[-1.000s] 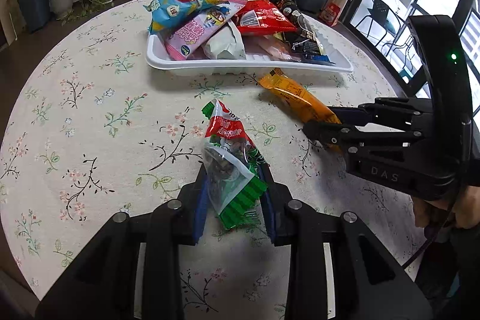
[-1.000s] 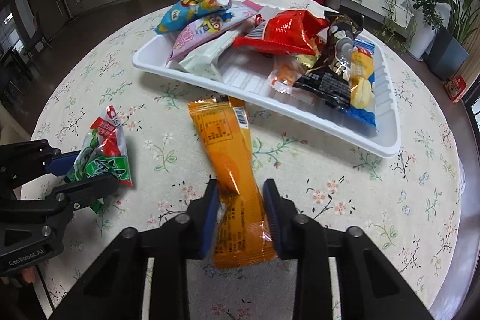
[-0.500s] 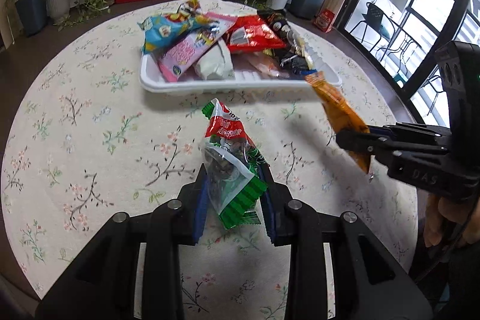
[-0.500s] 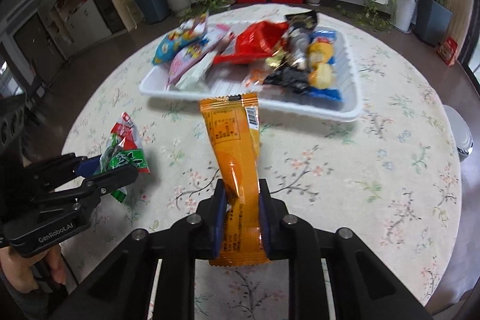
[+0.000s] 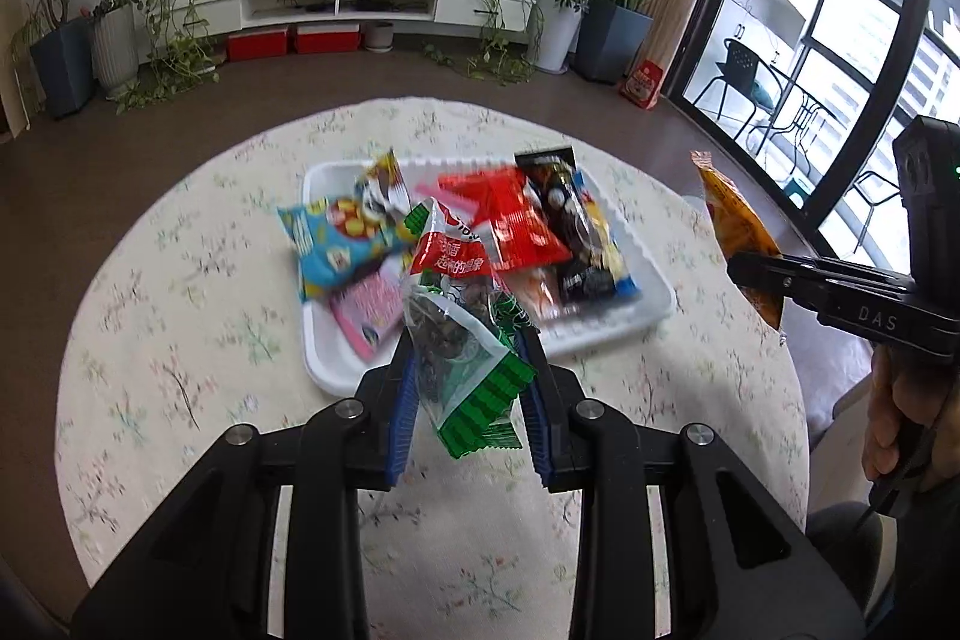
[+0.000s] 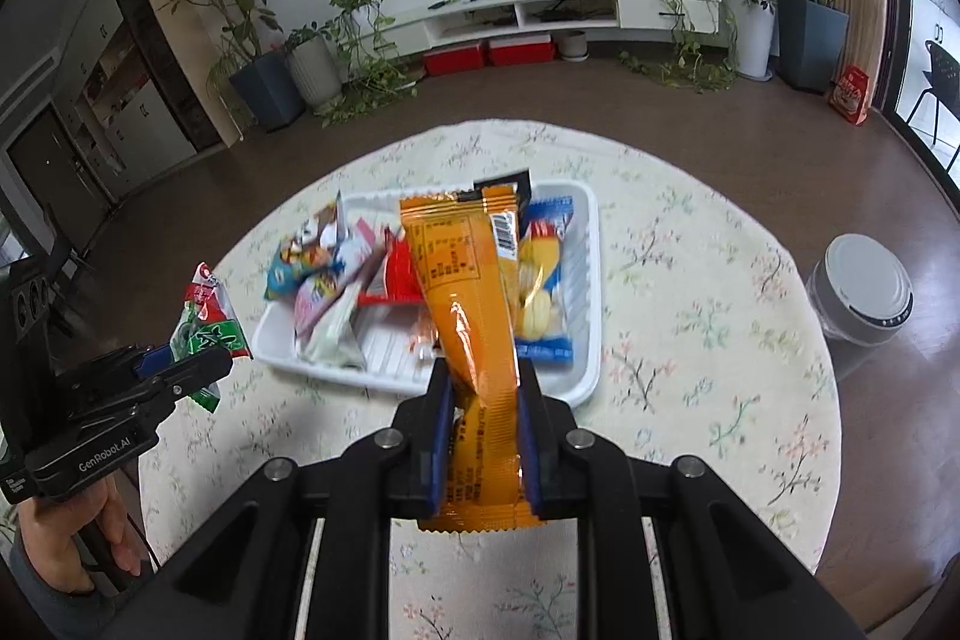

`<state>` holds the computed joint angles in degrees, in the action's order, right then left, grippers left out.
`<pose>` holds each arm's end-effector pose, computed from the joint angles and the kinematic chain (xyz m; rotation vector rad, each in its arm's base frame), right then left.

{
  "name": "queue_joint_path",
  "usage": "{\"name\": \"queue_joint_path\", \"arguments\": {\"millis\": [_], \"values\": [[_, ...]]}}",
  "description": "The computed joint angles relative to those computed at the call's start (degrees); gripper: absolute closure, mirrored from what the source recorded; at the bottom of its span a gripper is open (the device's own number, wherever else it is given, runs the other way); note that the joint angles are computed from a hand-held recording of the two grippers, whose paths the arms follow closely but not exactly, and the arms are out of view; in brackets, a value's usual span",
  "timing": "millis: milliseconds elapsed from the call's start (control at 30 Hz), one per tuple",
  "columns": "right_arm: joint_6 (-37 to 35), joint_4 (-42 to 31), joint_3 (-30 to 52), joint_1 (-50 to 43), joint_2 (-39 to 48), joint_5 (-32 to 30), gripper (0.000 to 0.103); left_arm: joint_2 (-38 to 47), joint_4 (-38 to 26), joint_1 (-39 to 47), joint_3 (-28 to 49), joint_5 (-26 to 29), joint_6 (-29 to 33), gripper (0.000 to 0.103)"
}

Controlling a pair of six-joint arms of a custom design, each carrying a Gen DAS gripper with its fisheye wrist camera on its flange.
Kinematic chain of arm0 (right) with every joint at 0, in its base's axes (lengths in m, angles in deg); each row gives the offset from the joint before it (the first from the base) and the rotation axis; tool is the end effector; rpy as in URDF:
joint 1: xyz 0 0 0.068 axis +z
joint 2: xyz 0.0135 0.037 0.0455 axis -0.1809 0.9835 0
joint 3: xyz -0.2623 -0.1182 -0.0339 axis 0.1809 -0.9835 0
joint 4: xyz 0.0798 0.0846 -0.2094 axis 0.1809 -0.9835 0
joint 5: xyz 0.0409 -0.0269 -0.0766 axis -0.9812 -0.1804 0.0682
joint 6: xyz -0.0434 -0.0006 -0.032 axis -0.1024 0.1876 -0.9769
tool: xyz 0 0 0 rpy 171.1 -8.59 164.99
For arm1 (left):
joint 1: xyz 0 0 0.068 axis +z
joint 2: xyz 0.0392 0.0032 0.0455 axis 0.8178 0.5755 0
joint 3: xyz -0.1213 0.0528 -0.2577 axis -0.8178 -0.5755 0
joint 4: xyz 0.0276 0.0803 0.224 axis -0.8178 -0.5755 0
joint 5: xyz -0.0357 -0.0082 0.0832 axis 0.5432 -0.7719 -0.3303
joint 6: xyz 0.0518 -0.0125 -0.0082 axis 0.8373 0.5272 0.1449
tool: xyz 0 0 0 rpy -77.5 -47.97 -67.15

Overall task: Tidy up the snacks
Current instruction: 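Carry the green bag and orange packet into the tray and open both tools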

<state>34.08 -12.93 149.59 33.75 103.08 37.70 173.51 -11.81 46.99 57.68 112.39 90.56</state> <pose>0.2397 0.2112 0.2251 0.4849 2.4265 0.1643 0.3772 -0.0709 0.2421 0.8345 2.3074 -0.5860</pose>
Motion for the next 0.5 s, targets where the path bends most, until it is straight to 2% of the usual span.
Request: {"name": "queue_joint_path", "arguments": {"millis": [333, 500], "values": [[-5.6, -2.0, 5.7, -4.5, -0.2, 1.1, 0.082, 6.7, -7.1, -0.7, 17.1, -0.7, -0.9, 0.075], [-8.0, -2.7, 8.5, -6.4, 0.9, 0.9, 0.082, 9.1, -10.2, -0.8, 23.1, -0.9, -0.7, 0.075]]}}
